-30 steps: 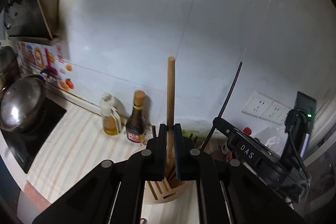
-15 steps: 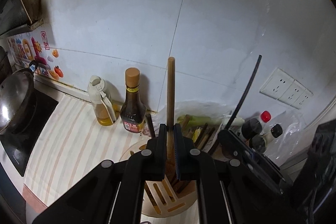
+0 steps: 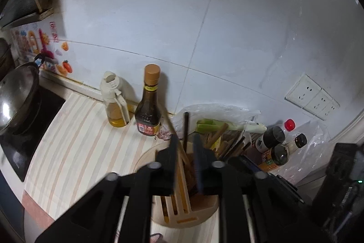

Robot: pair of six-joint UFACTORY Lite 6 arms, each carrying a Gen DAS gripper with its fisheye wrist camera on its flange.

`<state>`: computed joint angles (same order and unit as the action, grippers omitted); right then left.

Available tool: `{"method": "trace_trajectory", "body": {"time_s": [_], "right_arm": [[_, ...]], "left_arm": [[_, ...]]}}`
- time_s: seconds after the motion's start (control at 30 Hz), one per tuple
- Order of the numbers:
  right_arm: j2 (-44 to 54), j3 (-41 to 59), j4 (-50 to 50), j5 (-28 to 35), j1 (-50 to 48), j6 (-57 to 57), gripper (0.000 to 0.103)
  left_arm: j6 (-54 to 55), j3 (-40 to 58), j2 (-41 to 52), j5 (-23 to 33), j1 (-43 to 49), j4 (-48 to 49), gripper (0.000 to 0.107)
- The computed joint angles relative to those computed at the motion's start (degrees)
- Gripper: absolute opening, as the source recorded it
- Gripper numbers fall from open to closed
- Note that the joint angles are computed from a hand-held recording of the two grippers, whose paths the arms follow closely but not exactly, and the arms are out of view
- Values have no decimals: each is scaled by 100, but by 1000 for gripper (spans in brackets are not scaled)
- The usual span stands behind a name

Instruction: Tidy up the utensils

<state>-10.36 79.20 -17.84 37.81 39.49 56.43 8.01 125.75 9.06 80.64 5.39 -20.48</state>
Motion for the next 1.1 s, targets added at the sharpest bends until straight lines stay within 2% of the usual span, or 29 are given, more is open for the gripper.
{"method": "trace_trajectory", "body": {"time_s": [0.07, 0.13, 0.2, 0.27, 0.4, 0.5, 0.6, 0.87, 1.03, 1.1], "right_arm": [[-132, -144, 91, 52, -5, -10, 48], [-293, -305, 165, 44, -22, 15, 56], [-450, -388, -59, 268, 115, 210, 66], [-592, -414, -547, 659, 406, 514, 76], [-602, -275, -1289, 1626, 1041, 813, 97], [-489, -165, -1658, 2332, 1535, 848, 100], [-439, -91, -1962, 2802, 1955, 932, 101], [-536, 243, -2274, 3672, 2716, 1071, 102], [-755, 471, -2583, 4496, 3541, 1330, 102], [-823, 594, -2846, 5032, 4138, 1554, 102]], "left_arm": [[-16, -8, -130, -14, 99, 78, 73], [-36, -217, -393, -165, 213, 214, 87], [-13, -380, -571, -199, 307, 376, 88], [-18, -756, -865, -324, 337, 678, 103], [71, -2141, -1883, -836, 399, 1223, 103], [113, -3107, -2616, -1187, 443, 1575, 103], [311, -3661, -3074, -1178, 707, 1448, 103], [-25, -3964, -3857, -892, 565, 1745, 103], [-224, -3702, -4207, -428, 585, 1779, 103], [-249, -3506, -4355, -172, 588, 1759, 103]]}}
